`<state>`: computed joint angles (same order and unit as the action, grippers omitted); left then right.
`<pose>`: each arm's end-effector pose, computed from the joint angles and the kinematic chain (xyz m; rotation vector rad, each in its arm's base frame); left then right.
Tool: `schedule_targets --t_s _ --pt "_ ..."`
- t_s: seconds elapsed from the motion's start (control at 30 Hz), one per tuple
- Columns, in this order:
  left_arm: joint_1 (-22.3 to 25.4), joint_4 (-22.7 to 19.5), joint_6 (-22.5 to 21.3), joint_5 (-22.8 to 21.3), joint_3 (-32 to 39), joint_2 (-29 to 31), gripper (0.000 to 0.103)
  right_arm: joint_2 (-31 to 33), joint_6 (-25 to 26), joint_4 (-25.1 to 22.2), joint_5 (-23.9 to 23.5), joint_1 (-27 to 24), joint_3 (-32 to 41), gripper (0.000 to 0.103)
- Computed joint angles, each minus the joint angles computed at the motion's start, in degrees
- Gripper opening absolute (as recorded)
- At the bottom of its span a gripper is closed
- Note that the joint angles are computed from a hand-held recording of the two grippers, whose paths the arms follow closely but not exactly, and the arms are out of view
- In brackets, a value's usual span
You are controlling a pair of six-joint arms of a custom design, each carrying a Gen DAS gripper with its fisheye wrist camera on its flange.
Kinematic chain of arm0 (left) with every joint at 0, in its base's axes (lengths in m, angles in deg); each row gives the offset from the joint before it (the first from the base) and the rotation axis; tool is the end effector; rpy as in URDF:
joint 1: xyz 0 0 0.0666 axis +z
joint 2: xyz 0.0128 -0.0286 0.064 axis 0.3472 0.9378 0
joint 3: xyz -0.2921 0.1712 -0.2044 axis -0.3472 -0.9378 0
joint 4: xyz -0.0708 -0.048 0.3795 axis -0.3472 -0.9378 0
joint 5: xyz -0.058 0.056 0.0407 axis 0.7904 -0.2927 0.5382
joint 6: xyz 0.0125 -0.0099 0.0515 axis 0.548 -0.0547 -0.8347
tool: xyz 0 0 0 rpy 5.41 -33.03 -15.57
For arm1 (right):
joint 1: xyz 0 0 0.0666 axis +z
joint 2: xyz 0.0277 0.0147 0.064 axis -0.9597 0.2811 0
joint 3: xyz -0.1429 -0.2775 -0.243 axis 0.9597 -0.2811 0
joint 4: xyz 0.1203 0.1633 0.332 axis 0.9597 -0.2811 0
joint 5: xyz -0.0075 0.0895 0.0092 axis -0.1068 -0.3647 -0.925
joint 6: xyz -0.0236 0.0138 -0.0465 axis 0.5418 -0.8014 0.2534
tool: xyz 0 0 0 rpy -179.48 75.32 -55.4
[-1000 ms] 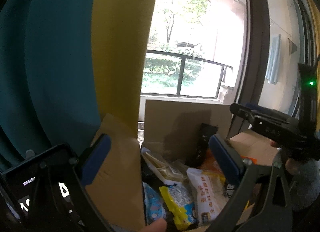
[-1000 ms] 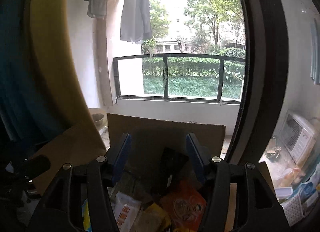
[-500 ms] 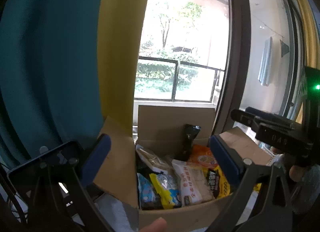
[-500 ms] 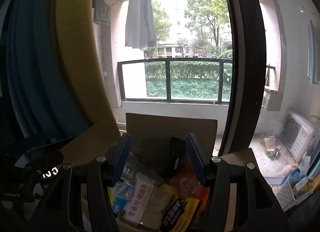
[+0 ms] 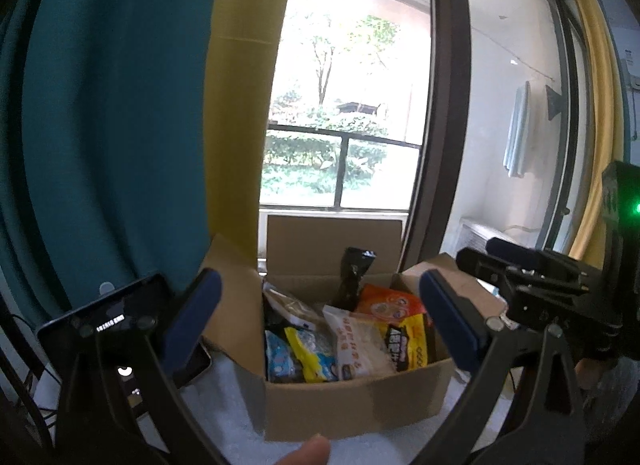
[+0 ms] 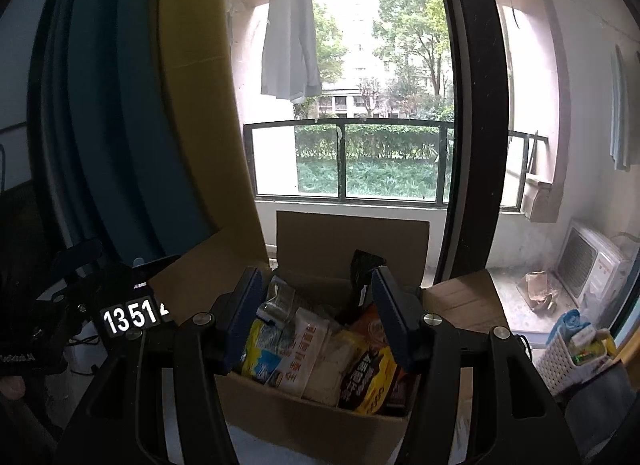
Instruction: Organize snacks
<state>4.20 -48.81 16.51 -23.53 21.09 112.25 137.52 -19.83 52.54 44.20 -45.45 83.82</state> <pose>0.4278 -0.1142 0.5260 -0.1273 1.8599 -0.0912 0.4966 0.2687 0.5160 -0.4876 1.9436 0.4170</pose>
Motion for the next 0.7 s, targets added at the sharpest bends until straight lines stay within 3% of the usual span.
schedule_targets --t_s 0.33,0.5,0.7 --pt "-4.61 -0.07 2.68 -5.84 -6.14 -5.84 0.100 -7.72 1.67 2.45 4.60 1.41 -9.18 0.061" --pt "-9.28 0.02 0.56 -10.07 -10.59 -9.95 0.100 -12.43 0.58 4.36 5.45 1.86 -15.50 0.072" --pt "-14.63 0.29 4.32 -14.89 -16.24 -15.52 0.100 -18.51 -0.77 6.91 9.02 3.75 -23.89 0.074"
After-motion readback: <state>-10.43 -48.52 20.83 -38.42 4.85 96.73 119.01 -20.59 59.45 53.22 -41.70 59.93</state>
